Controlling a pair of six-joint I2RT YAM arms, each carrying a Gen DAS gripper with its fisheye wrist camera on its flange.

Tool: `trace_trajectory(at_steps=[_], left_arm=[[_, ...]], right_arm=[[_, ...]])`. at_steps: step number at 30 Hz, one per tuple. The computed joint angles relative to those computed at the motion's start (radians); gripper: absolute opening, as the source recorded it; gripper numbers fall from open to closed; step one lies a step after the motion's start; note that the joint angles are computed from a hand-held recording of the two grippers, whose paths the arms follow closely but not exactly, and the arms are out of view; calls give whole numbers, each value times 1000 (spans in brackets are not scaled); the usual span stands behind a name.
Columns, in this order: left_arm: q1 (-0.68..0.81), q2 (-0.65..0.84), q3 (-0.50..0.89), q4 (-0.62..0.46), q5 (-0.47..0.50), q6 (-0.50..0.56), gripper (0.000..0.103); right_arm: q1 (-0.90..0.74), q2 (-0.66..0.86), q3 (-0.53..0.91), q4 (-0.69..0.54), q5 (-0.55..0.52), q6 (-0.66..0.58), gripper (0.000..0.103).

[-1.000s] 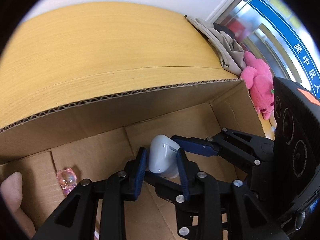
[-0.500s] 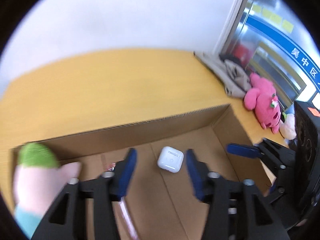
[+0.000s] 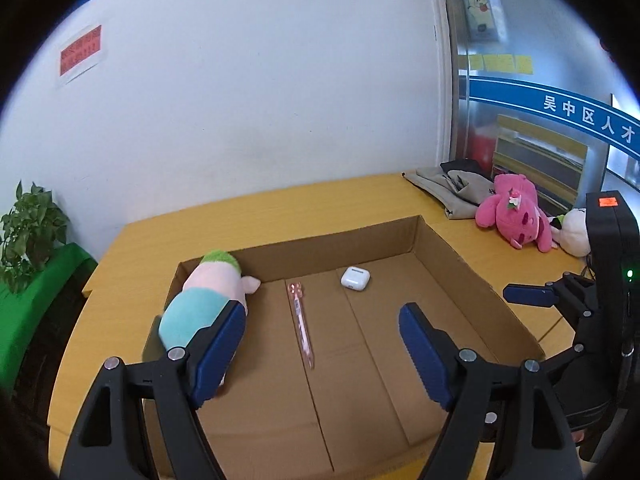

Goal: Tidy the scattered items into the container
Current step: 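Withdraw both grippers from the box toward the sunglasses tray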

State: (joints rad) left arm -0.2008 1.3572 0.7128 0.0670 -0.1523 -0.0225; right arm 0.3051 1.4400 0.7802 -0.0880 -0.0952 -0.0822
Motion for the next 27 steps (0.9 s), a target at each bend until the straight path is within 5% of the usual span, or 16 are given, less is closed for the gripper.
trace_trajectory(at_steps=[10, 27], left_arm=[[-49, -207, -158, -57, -39, -83, 79], [1, -253, -234, -67, 20, -118, 79]], right_arm=[[90, -222, -131, -58, 71, 33, 101], [116, -275, -187, -69, 85, 68, 101]])
